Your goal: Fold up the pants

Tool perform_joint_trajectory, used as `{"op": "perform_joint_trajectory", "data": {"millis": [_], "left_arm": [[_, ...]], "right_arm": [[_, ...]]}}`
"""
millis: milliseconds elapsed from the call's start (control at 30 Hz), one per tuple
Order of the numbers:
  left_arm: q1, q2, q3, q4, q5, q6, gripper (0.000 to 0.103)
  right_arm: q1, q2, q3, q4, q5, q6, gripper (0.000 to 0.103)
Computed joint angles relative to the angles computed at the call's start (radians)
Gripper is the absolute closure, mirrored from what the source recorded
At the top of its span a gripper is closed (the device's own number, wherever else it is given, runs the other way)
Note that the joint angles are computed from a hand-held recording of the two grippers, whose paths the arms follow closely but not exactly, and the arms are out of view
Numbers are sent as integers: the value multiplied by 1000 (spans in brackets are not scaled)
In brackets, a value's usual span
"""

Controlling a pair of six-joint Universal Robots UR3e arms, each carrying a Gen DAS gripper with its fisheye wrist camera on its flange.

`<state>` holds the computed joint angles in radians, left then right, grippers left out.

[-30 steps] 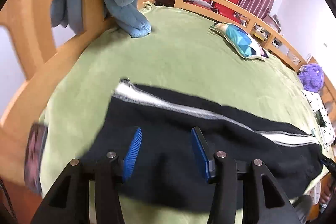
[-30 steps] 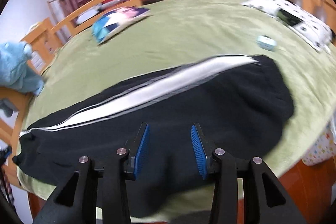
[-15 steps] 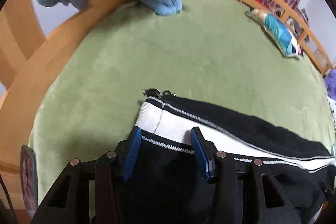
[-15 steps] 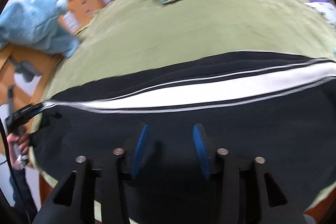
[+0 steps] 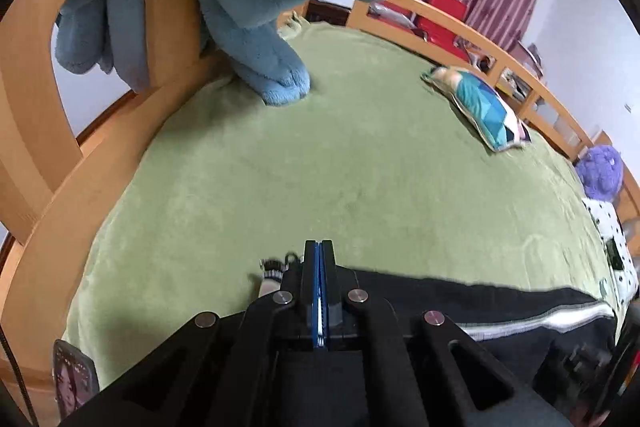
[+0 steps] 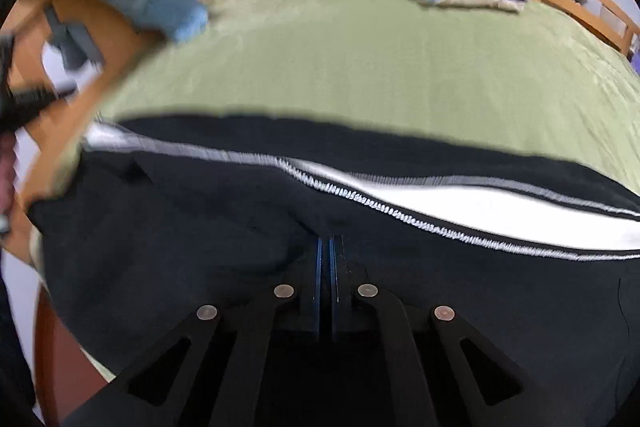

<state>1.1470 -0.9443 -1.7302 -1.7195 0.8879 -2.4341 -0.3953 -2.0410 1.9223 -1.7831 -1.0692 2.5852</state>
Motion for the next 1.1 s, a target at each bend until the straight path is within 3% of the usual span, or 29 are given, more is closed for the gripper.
{"op": "perform_joint_trajectory", "data": {"millis": [67,100,133,233,300,333,367,400,433,500,533,567,600,667,767,833,900,933,967,1000,1067,1100], "left_arm": [[25,5,1,-72,-4,41,71],[19,17,-24,-52,4,25,50],[32,34,-51,-43,8,33,44],[-43,13,-119,85,92,-37,44],[-114,-50,-142,148,134,-100,44],[-155,-67,-169,216,167,-158,46],[-198,-85,-187,280,208,-215,50],[-222,-90,-193,302,227,-237,67],[-242,-98,-191,315,231,-240,84],[-254,-103,-173,301,205,-213,86],[-251,-96,-160,296,187,-199,87],[-242,-94,-140,281,167,-187,88],[-220,-89,-113,251,132,-171,89],[-138,-77,-59,186,46,-153,89],[-97,-100,-22,172,-18,-162,88],[-174,-144,-40,282,46,-262,86],[-292,-208,-65,411,175,-363,81],[-342,-235,-68,452,245,-403,70],[-389,-259,-59,463,316,-429,66],[-398,-257,-57,444,335,-423,64],[-337,-170,-77,333,272,-334,62],[-308,-127,-87,291,246,-293,53]], "right_arm": [[-47,22,-64,110,41,-61,91],[-60,37,-95,160,39,-107,85],[-62,39,-104,168,32,-120,82],[-185,-22,-106,232,86,-217,71],[-281,-36,-124,313,151,-274,51],[-296,-32,-129,332,171,-280,46],[-316,-24,-138,382,195,-310,41],[-298,-7,-138,387,190,-304,38],[-260,10,-130,349,172,-270,38],[-129,54,-75,198,97,-190,41],[-52,76,-30,87,44,-140,49],[32,110,8,-39,-26,-73,90],[84,140,19,-107,-69,-28,99],[98,156,19,-189,-61,33,100],[-2,153,-57,-153,87,60,100],[24,208,-105,-184,69,103,100],[87,292,-128,-207,-8,130,84],[118,345,-145,-196,-42,125,76],[148,389,-157,-179,-90,121,70],[153,399,-155,-172,-106,112,70],[99,325,-112,-143,-64,62,70],[44,265,-97,-95,-16,29,69]]}}
